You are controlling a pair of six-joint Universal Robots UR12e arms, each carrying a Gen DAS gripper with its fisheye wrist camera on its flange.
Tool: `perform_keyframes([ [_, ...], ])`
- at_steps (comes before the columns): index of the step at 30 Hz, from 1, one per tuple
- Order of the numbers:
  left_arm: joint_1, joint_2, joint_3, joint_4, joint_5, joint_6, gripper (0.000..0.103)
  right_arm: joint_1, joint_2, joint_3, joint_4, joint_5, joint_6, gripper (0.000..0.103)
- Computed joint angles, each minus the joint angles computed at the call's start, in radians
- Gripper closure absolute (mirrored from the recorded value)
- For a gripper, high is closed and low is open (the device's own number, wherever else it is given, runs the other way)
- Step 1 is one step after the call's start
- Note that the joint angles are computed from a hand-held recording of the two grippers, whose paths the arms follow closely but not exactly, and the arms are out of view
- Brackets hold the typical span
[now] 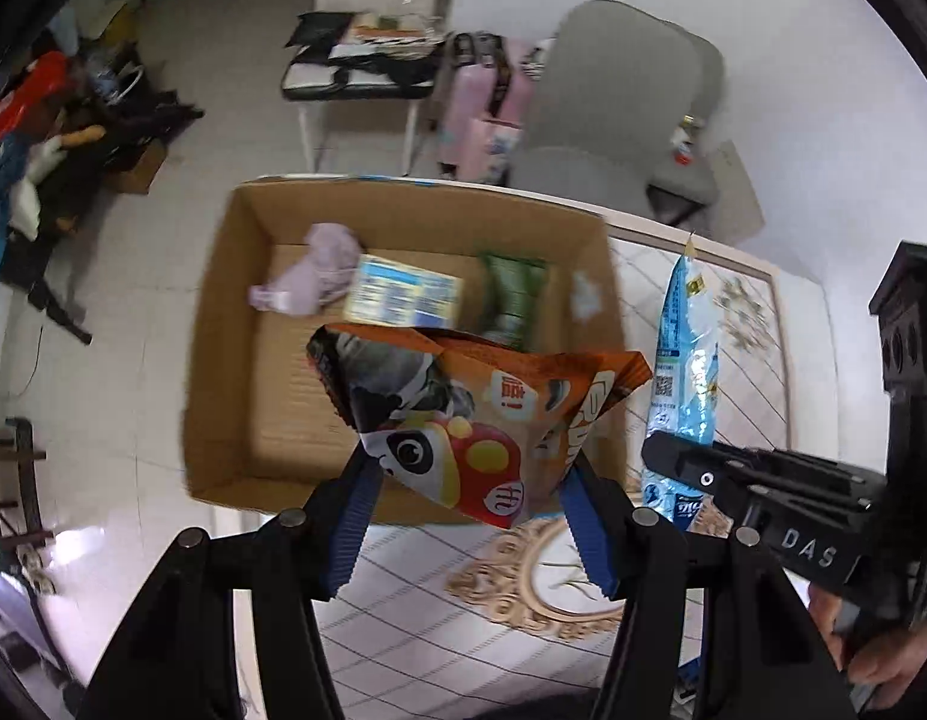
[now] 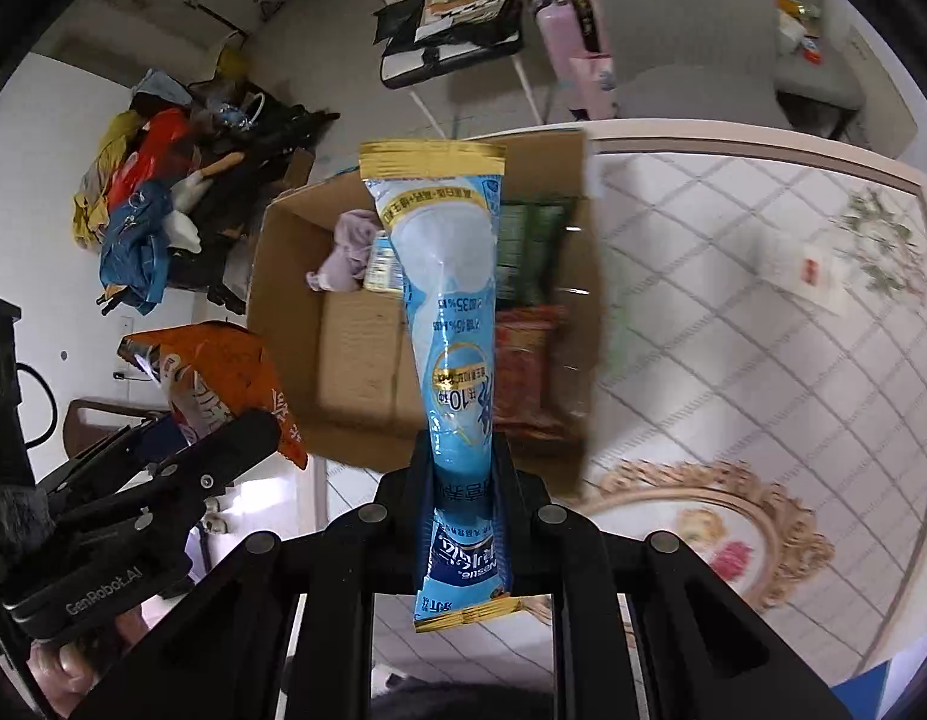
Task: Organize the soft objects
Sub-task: 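Carry the tube and orange bag into the box and open both tools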
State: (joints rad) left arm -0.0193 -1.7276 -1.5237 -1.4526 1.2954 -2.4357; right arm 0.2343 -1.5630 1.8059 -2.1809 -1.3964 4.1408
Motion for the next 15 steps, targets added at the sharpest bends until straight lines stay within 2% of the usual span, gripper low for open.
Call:
perform_keyframes([
  [4, 0.005, -0.059, 0.039, 0.008, 0.051, -0.019, 0.047, 0.005, 0.070, -0.034, -0.018, 0.003, 0.061, 0.086],
  [8, 0.000, -0.120, 0.075, -0.043, 0.107, -0.030, 0.047, 0.002, 0.133, -0.045, -0.049, 0.041, 0.134, 0.086],
  [15, -0.020, -0.197, 0.100, -0.116, 0.188, -0.066, 0.046, 0.005, 0.207, -0.054, -0.048, 0.052, 0.188, 0.086],
])
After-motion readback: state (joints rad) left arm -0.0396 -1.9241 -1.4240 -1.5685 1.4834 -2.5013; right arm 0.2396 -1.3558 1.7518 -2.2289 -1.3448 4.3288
